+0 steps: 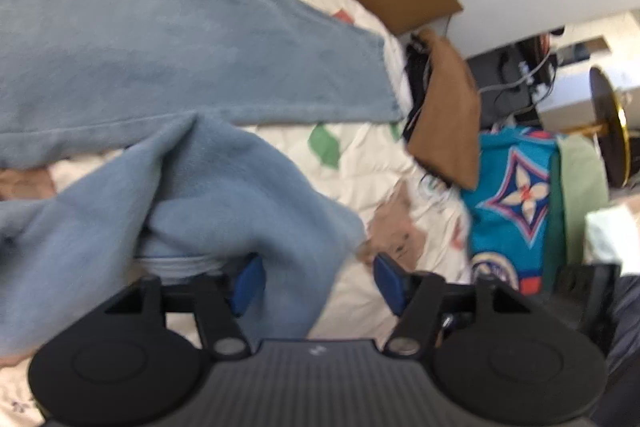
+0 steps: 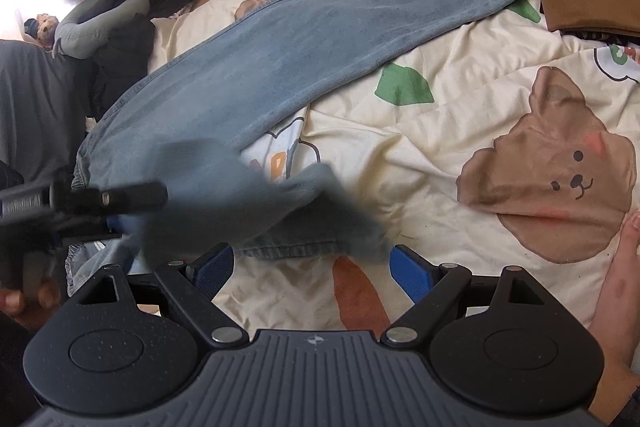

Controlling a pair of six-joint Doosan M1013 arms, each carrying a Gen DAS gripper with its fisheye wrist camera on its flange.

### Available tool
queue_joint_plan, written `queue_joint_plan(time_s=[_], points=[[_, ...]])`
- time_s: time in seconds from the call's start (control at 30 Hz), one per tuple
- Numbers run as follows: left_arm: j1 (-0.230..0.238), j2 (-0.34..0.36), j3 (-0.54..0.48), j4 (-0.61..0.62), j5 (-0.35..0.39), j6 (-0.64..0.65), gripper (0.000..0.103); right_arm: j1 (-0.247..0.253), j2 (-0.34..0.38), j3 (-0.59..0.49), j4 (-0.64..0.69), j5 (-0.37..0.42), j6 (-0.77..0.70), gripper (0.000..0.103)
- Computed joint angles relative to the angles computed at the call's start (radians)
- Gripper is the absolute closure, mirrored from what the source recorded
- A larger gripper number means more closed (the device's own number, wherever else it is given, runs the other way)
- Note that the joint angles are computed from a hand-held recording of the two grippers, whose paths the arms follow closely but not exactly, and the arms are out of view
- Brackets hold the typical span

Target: Fold clothes

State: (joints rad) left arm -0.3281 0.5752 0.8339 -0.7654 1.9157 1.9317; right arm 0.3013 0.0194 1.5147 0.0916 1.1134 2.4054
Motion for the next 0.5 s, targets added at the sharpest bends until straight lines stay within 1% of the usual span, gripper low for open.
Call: queue_joint_plan(time_s=[0.07,0.27,0.4,0.5], points=[[0.011,0.005,-0.006,0.019,0.006,0.004,0.027,-0.001,0.003,0.001,0.002,-0.001,-0.003,0.013],[0.066,0.037,-0.061,0.065,0.008,-0.016,0.027,-0.005,0.006,0.018,0.017,-0.005,0.005,0.013],[0.097,0.060,-0.100,0.106,-0.008,-0.040,0.027,-0.003,0.006,0.030,0.024,-0.016,0.008,0.013],[0.115,0.074,-0.121,0.129,-0.033,-0.067,0.027,-0.003,0.004,0.040,0.030,-0.020,0.013,0.013]])
